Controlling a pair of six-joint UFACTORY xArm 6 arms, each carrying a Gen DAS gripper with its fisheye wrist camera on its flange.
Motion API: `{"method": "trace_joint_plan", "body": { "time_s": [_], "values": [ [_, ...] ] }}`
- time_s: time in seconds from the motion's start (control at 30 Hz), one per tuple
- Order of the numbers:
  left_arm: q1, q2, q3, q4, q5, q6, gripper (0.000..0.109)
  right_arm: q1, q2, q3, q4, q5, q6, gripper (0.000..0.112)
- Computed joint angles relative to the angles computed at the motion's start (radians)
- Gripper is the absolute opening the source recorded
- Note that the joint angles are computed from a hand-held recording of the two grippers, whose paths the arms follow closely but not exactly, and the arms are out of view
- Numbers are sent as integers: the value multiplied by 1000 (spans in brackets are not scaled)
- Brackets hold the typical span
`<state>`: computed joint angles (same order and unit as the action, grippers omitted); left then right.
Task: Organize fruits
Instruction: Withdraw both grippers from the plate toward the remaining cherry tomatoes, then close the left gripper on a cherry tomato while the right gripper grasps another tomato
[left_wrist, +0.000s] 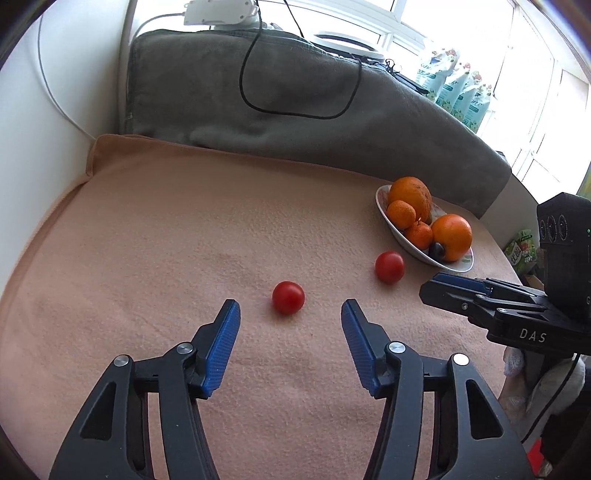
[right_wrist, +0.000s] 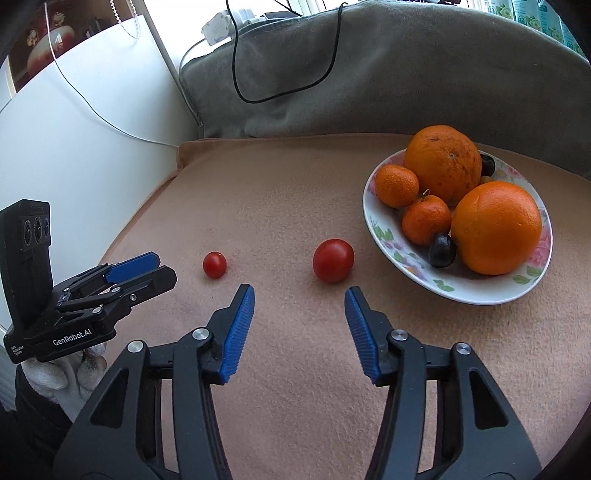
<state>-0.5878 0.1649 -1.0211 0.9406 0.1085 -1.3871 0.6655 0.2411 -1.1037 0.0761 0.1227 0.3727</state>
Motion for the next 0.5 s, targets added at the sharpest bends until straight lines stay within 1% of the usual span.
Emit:
{"method": "trace_joint_plan", "body": {
  "time_s": [0.07, 0.13, 0.17, 0.2, 0.3, 0.37, 0.5],
  "values": [
    [-1, 17, -3, -70, -17, 68, 49, -7, 29, -34, -16, 25, 15, 50],
    [-3, 33, -10, -128, -23, 125, 45, -16, 54, -66, -111, 51, 96, 48],
    [-3, 40, -13, -159, -28, 156, 44, -20, 65, -82, -154, 64, 134, 44],
    [-4, 48, -15, -197, -35, 193, 42, -24, 74, -94, -180, 74, 158, 44],
    [-8, 68, -25, -289, -39, 278, 41, -29, 106, -134, -193, 100, 170, 43],
    [-8, 77, -27, -331, -43, 317, 41, -34, 123, -162, -275, 128, 231, 43],
    [-14, 96, -37, -424, -41, 410, 37, -41, 144, -189, -274, 149, 226, 43]
  ]
}}
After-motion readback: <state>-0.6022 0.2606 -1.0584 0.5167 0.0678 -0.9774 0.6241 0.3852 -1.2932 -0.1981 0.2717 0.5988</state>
